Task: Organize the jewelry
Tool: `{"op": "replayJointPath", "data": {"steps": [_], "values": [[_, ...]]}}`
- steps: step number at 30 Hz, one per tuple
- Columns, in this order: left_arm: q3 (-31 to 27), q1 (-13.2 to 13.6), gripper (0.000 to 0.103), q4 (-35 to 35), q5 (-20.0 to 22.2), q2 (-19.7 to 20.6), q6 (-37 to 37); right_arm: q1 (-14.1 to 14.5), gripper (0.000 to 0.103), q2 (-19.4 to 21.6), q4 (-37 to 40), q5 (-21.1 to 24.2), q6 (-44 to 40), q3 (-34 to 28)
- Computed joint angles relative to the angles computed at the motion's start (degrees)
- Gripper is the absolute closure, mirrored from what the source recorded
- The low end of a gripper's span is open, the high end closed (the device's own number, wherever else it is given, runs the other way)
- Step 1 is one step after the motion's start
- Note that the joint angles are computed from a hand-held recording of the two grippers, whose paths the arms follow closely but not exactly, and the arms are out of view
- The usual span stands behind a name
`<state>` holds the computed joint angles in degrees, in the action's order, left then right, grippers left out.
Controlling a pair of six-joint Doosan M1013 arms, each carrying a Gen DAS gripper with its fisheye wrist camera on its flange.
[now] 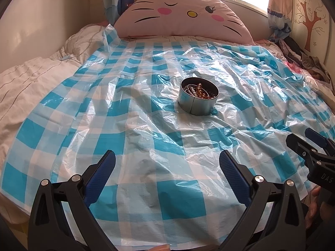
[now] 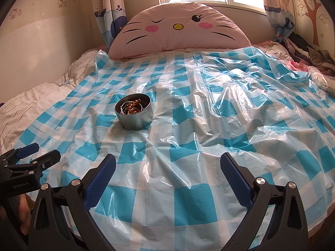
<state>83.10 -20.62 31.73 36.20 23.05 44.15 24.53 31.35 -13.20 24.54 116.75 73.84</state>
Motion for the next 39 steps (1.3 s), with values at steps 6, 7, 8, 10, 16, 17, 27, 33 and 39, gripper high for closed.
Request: {"op": "replayJointPath", "data": {"steps": [6,7,8,10,16,17,27,33,39], "values": [[-0.2,0.2,0.008,-0.6,0.1,0.1,1.7,0.0,0.007,0.0,0.1,0.0,-0.1,0.0],[-0.2,0.2,0.008,-0.9,0.0,0.0,1.8,0.0,0.007,0.0,0.1,0.0,0.0,0.0],[-0.1,0.3,0.008,-1.2,-0.2,0.0,1.9,0.0,0.007,0.0,0.1,0.0,0.0,0.0],[-0.2,0.4,0.008,-1.6,-0.1,0.1,2.0,0.0,0.007,0.0,0.1,0.0,0.0,0.0],[-0.3,0.3,0.008,-1.5,0.0,0.2,2.1,0.0,0.007,0.0,0.1,0.1,0.0,-0.1],[-0.2,0.3,0.008,-1.6,-0.1,0.2,2.1,0.0,0.007,0.1,0.1,0.1,-0.1,-0.1],[-0.4,0.2,0.008,-1.3,0.4,0.3,1.9,0.0,0.007,0.0,0.1,0.1,0.0,-0.1],[-0.6,0.3,0.008,-2.3,0.4,0.4,2.6,0.0,0.007,0.0,0.1,0.1,0.0,-0.1],[-0.6,0.2,0.008,-2.1,0.5,0.4,2.5,0.0,0.007,0.0,0.1,0.1,0.0,-0.1]]}}
